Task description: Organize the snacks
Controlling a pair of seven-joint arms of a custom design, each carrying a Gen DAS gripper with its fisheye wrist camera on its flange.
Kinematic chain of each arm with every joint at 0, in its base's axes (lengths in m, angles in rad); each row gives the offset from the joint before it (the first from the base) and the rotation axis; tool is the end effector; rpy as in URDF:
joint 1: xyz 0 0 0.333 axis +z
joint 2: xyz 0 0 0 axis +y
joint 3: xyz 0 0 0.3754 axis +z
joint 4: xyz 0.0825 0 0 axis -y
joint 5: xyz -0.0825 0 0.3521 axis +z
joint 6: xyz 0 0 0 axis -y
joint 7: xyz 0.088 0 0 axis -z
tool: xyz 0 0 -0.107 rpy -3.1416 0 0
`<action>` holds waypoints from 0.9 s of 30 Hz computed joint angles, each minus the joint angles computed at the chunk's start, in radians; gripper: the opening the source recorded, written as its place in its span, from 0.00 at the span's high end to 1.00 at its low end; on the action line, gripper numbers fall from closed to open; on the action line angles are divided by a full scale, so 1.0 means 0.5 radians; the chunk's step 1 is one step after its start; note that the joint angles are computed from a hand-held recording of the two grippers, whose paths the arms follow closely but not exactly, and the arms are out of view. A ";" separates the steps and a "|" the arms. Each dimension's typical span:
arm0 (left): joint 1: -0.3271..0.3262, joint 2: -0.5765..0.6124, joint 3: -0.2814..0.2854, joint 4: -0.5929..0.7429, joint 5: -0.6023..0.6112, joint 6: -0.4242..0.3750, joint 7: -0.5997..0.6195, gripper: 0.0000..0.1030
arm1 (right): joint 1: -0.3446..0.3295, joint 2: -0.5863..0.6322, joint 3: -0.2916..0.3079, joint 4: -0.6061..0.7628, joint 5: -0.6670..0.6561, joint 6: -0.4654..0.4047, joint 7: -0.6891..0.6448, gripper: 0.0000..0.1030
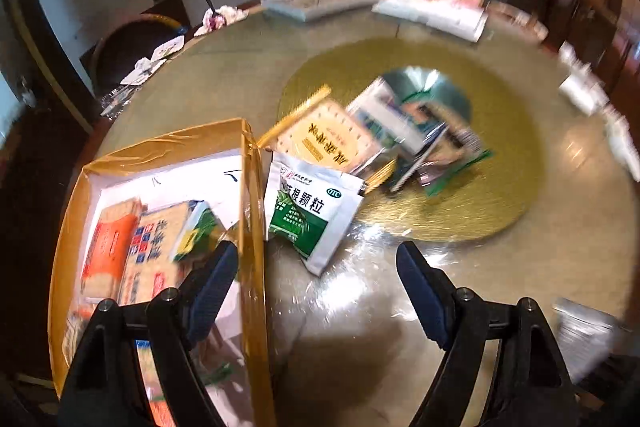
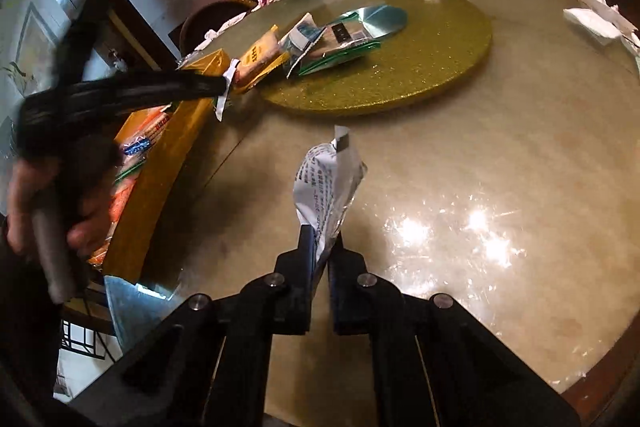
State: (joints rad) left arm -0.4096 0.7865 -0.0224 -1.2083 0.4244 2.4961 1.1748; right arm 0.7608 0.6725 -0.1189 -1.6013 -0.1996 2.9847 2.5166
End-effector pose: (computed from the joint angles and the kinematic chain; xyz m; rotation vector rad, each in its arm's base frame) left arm 0.7348 -0.3341 0.4182 -1.5573 2.1144 -0.4643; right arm 0.5824 0.4820 0.3873 -1.6594 1.7706 -0.1974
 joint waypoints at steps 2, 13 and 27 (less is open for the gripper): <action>-0.073 0.074 0.098 0.107 0.094 -0.075 -0.067 0.27 | 0.009 0.001 -0.008 0.001 -0.003 -0.002 0.004 0.93; 0.108 -0.228 -0.047 -0.410 0.088 0.207 -0.156 0.86 | -0.009 0.020 0.028 -0.011 0.044 0.068 -0.058 0.93; 0.348 -0.647 -0.226 -1.293 -0.335 1.080 0.077 1.00 | 0.037 0.003 -0.016 -0.039 0.064 0.074 -0.056 0.93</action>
State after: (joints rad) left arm -0.2356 0.4630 -0.1353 -1.8550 0.2571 3.0362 1.2132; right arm 0.7794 0.6739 -0.1266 -1.6208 -0.1677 3.0218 2.4888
